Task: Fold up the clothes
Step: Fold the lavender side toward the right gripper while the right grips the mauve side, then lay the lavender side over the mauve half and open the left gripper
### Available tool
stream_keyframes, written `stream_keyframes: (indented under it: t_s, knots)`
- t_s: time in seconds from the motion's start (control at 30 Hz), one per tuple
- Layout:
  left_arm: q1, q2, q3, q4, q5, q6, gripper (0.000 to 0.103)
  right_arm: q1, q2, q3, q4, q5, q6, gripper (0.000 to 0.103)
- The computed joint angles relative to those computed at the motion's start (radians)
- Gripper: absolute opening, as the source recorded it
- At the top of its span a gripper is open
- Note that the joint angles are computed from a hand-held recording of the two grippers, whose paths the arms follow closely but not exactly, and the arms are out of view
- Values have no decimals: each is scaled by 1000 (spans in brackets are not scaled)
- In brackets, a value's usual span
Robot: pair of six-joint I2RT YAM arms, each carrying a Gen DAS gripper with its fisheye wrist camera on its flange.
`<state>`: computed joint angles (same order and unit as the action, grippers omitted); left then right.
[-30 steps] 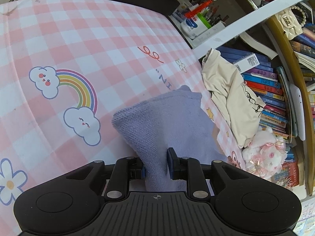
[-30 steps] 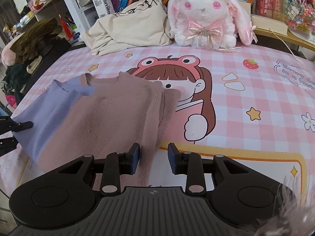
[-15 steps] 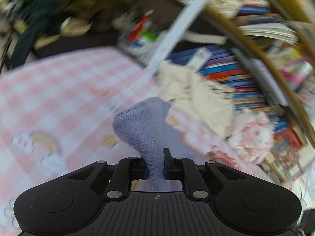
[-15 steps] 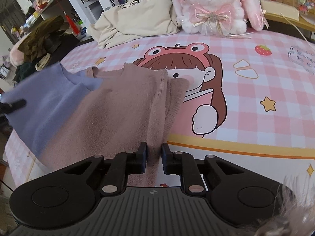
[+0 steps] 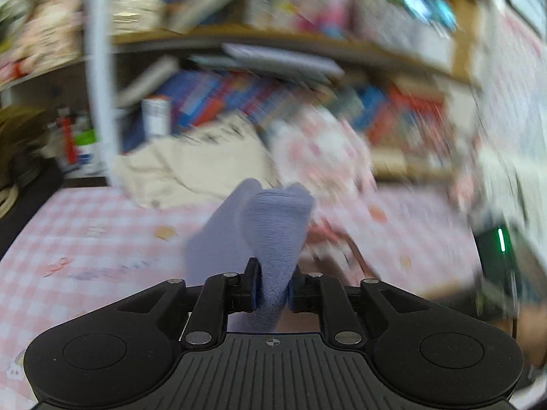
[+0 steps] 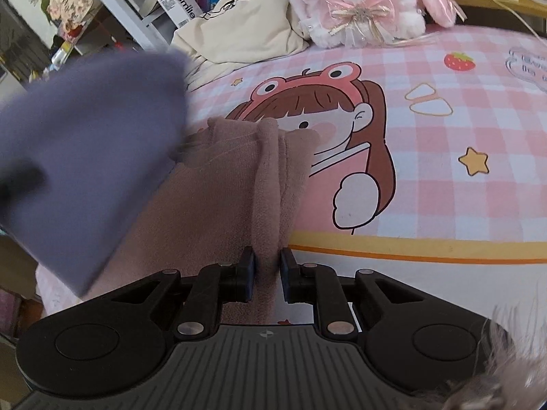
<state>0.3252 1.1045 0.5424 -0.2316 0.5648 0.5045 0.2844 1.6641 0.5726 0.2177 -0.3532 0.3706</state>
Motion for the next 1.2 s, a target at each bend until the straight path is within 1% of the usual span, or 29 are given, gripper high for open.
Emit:
stream_keyframes:
  t_s: [0.03,0.1,0.13,0.2,0.23,0.27,0.37,0.4,0.43,0.5,0.53,0.6,0.7,0.77,0.87,0.9,0.97,1.03,1.1,1.13,1.2]
  knots:
    - [-57,1,-17,-17,-49,40,24,-12,0,-1,-1,-20,5,15]
    - [-184,10,-54,-27,-167,109,35,-37,1,-4,-4,-59,14,15]
    - [-235,5,-85,-6,-223,147,45,-49,2,-5,-6,-79,18,15]
    - [-318,-10,-149,48,-310,218,56,-70,-1,-7,-12,-111,23,16]
    - [-349,-13,-172,66,-341,243,62,-77,-9,-11,-17,-119,23,17]
    - [-356,-13,-178,69,-347,252,63,-83,-16,-14,-21,-126,23,19]
    - [-350,-10,-179,65,-337,253,64,-102,-44,-25,-33,-146,25,20]
    - [-335,-15,-157,23,-319,247,65,-111,-61,-32,-37,-154,26,22]
    - [-300,-27,-124,-39,-272,243,66,-122,-78,-39,-41,-162,28,24]
    - [-216,-52,-62,-160,-152,243,66,-148,-112,-50,-52,-178,37,36]
    - [-188,-71,-36,-210,-104,235,66,-161,-130,-52,-59,-187,46,37]
    - [-137,-118,4,-289,-19,224,66,-184,-155,-53,-63,-218,71,40]
    - [3,-127,78,-385,139,259,66,-199,-179,-44,-71,-262,98,52]
    - [57,-70,119,-367,177,221,66,-182,-187,-24,-93,-271,84,53]
    - [120,15,132,-277,155,151,63,-139,-164,4,-98,-298,85,55]
    - [134,40,129,-255,148,145,61,-125,-153,12,-94,-309,92,57]
    - [161,89,123,-215,146,145,60,-105,-122,25,-83,-316,126,64]
    - [169,131,110,-200,139,169,52,-86,-76,46,-72,-316,164,64]
    - [162,162,87,-195,115,213,47,-77,-41,56,-50,-321,199,63]
    - [159,167,70,-190,101,232,46,-71,-32,61,-49,-313,206,62]
    - [165,169,28,-144,109,247,46,-60,-15,72,-47,-298,219,56]
